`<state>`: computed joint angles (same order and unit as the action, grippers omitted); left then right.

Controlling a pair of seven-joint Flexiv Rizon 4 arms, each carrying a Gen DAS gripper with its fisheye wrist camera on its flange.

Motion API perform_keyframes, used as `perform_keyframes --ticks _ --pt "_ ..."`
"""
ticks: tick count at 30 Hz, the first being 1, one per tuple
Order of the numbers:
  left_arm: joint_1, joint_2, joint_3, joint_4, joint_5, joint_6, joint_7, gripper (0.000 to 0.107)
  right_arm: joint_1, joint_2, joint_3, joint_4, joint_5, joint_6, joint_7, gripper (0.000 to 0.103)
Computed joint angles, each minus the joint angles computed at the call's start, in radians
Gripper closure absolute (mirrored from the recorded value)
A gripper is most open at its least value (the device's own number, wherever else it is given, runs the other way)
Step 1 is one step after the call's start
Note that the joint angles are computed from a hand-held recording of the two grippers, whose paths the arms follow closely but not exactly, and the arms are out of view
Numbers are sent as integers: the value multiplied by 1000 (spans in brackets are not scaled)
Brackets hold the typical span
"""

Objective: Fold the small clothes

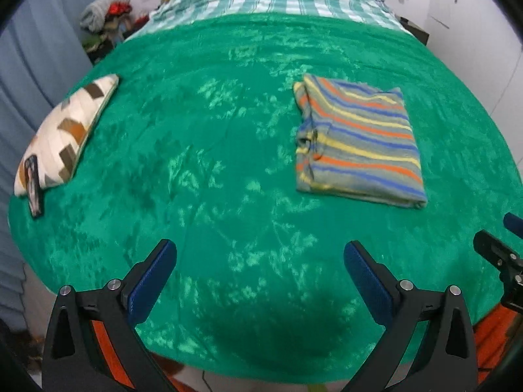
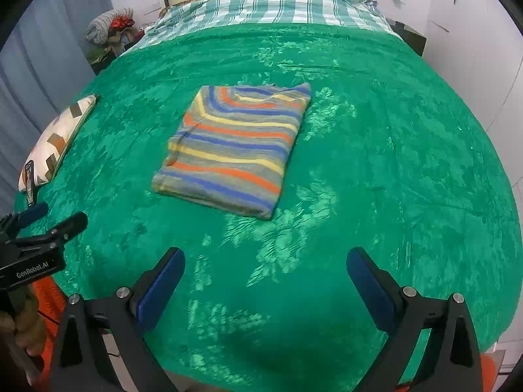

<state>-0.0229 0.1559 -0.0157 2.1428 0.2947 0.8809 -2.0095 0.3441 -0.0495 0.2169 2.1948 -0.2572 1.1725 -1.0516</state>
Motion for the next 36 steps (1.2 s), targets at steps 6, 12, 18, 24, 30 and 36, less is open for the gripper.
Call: perform_keyframes --ticks 6,12,18,24,30,36 --pt "3 26 -8 -3 23 6 -28 4 2 31 -6 8 -145 -9 102 4" --pt "-4 15 -10 -18 -4 29 3 4 -3 27 -10 -18 -188 -24 123 4" --pt "-13 20 -11 -28 -24 32 55 4 -4 31 -5 -34 -149 -59 100 5" --pt "-14 23 -25 -45 -6 13 44 4 0 45 2 -35 -147 -90 111 5" --pt "-19 11 -35 -65 27 -3 24 5 -3 58 3 -23 -153 -88 126 5" --pt "-32 5 -22 -54 0 16 38 4 -9 63 1 -14 -183 -83 139 5"
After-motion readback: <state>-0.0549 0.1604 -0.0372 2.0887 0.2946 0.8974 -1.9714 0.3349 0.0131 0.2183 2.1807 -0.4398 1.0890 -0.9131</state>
